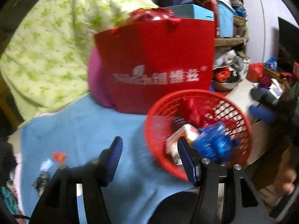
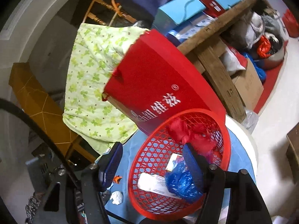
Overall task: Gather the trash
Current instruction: 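Drop the white box and red ribbon into the basket, opening both grippers, then move both open grippers back toward the black bag and white tissue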
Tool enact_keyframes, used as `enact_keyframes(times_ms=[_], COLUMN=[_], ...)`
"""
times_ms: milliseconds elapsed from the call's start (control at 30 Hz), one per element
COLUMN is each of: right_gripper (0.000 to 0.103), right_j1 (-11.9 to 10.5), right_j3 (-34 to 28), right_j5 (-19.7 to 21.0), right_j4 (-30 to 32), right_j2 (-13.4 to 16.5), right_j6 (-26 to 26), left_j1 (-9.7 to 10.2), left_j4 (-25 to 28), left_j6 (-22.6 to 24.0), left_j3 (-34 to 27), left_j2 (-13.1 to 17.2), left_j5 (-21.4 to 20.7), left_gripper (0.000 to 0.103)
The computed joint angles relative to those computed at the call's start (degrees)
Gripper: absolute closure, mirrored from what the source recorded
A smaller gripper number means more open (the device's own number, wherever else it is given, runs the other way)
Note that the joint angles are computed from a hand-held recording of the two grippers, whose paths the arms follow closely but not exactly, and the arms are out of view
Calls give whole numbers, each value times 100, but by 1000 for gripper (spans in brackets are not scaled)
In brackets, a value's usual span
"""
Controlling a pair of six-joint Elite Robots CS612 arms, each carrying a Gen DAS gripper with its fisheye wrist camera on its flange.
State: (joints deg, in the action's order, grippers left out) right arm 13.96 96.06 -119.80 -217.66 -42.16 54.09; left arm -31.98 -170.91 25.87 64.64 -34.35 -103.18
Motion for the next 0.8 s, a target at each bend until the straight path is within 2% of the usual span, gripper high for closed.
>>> enact_keyframes(times_ms=[133,300,533,800], right_gripper=[32,32,32,32], right_j1=[100,213,353,424], right_j3=[-222,-626,-1235,-1864], right_j5=[53,278,675,1086], right_j4=[38,219,767,1498], right_j2=[2,81,239,493], right_j6=[-426,-877,-1411,-1588], left_j1=[80,237,474,697], left_j4=[-435,-894,-1095,-1187], left_j6=[-62,-211,-551,-855], left_j3=[131,254,228,129], left_j2=[-43,-93,-88,-17], left_j5=[426,653,817,948], left_gripper=[40,39,39,39])
